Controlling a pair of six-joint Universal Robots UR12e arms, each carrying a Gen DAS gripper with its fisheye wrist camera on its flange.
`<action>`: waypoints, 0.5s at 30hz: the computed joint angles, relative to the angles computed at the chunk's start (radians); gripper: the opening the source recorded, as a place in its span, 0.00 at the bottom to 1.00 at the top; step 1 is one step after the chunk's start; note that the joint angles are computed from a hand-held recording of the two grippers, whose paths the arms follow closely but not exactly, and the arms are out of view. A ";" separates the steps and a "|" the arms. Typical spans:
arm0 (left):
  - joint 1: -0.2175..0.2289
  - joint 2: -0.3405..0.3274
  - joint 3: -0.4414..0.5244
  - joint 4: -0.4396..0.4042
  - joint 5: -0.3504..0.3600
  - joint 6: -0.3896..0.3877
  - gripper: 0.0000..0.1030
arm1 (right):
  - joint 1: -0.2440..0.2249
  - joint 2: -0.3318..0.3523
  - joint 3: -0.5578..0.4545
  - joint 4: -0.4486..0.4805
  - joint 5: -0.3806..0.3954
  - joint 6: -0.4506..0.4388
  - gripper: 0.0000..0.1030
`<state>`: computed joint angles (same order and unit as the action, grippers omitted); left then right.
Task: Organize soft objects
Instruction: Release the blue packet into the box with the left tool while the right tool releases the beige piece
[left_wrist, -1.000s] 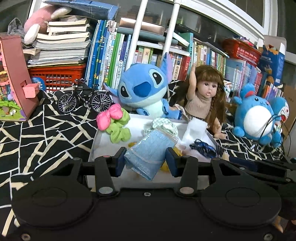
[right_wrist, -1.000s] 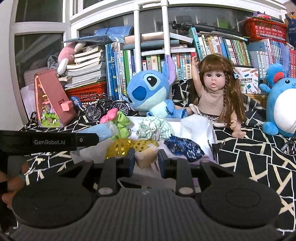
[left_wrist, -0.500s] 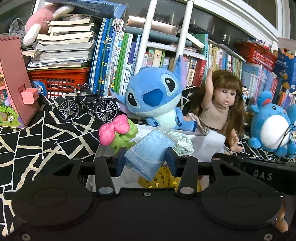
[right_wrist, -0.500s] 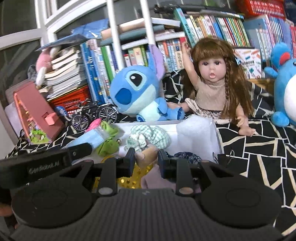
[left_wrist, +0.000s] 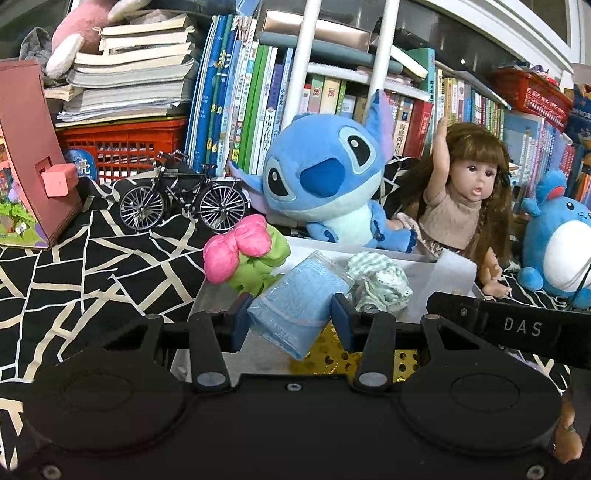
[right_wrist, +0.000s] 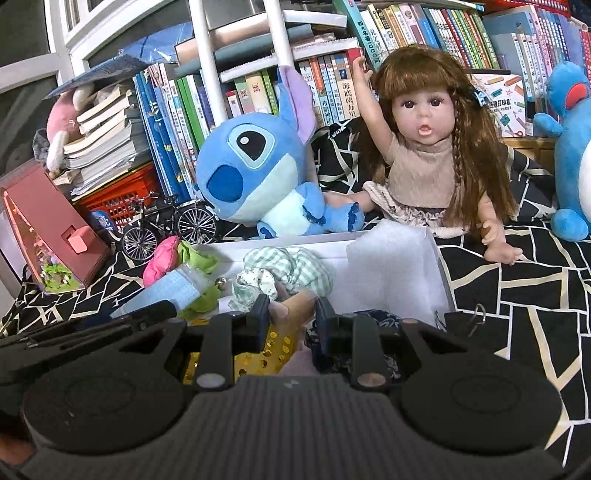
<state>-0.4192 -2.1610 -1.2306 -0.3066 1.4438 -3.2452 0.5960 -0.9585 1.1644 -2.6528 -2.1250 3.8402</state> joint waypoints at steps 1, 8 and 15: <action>0.000 -0.003 0.004 -0.005 0.001 -0.001 0.43 | 0.000 0.002 -0.003 0.003 0.000 0.000 0.31; -0.004 -0.020 0.031 -0.040 0.016 0.004 0.43 | -0.006 0.015 -0.024 0.028 0.002 0.008 0.32; -0.012 -0.044 0.074 -0.076 0.034 0.022 0.43 | -0.011 0.026 -0.041 0.050 0.007 0.020 0.32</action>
<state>-0.4312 -2.2048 -1.1561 -0.3827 1.4780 -3.2231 0.5848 -0.9322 1.1232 -2.6024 -2.1185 3.8604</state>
